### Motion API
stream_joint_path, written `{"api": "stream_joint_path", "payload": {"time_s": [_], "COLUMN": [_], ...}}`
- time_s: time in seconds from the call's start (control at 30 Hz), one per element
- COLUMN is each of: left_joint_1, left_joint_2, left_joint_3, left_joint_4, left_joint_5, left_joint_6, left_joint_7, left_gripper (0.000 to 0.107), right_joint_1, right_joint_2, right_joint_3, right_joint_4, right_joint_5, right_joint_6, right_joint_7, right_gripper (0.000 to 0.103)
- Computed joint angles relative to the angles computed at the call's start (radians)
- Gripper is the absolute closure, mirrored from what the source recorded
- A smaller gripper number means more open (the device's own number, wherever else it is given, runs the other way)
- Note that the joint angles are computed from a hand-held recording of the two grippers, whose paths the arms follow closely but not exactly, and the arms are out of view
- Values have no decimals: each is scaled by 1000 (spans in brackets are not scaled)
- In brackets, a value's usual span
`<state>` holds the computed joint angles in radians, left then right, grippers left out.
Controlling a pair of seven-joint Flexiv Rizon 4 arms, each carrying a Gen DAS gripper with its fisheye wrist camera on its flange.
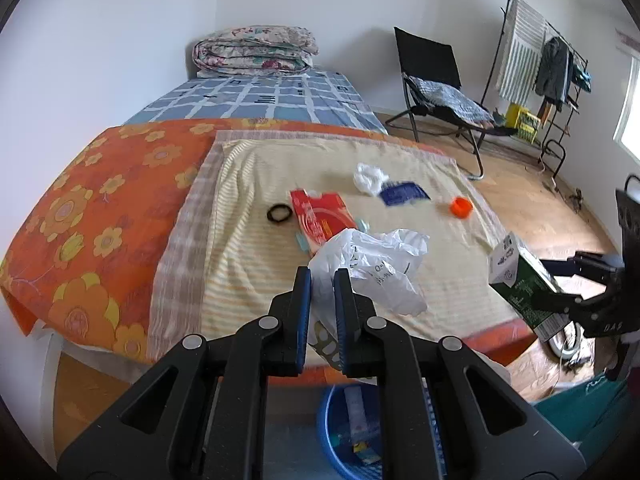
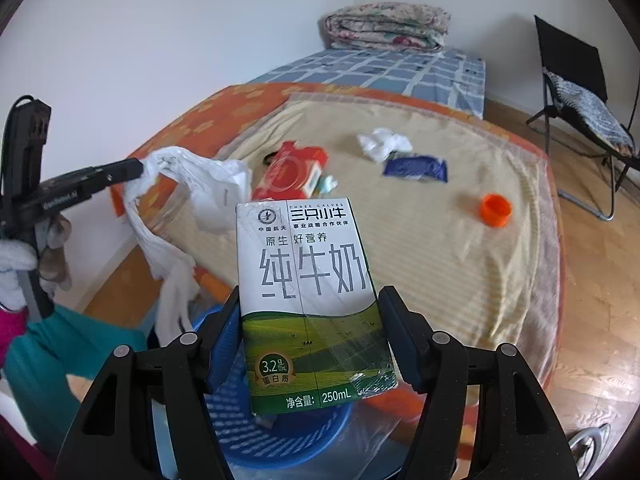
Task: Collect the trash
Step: 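Lift the bag and carton and carry both over the blue basket, then open both tools to drop bag and carton into the basket, then withdraw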
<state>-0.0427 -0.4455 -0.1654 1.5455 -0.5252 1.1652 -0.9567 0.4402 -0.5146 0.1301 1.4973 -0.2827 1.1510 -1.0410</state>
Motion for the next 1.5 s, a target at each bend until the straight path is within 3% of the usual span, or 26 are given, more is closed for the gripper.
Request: {"api": "stream_joint_path", "payload": {"time_s": [0.43,0.77,1.2,1.5], "left_joint_1": [-13,-49,-83,-94], "left_joint_2": [103,127,85,63], "left_joint_3": [-45,-11,50,64], "left_joint_4": [271,332,278,249], "left_joint_5": [4,20,134,194], "left_joint_6": [203,116,-42,-59], "left_joint_7": [179,206,88,20], "left_gripper": [97,97,97,97], "right_joint_1": [-23,-7,7,19], "right_joint_2": [1,-25,-67,-74], "right_joint_3": [93,112,114,103], "right_joint_4": [47,32,-5,-16], "right_joint_5": [128,185,226,223], "right_joint_6": [-37,-130,-242,-262], "right_joint_7": [-92,-162,-197,-197], "right_gripper": [38,38,38,36]}}
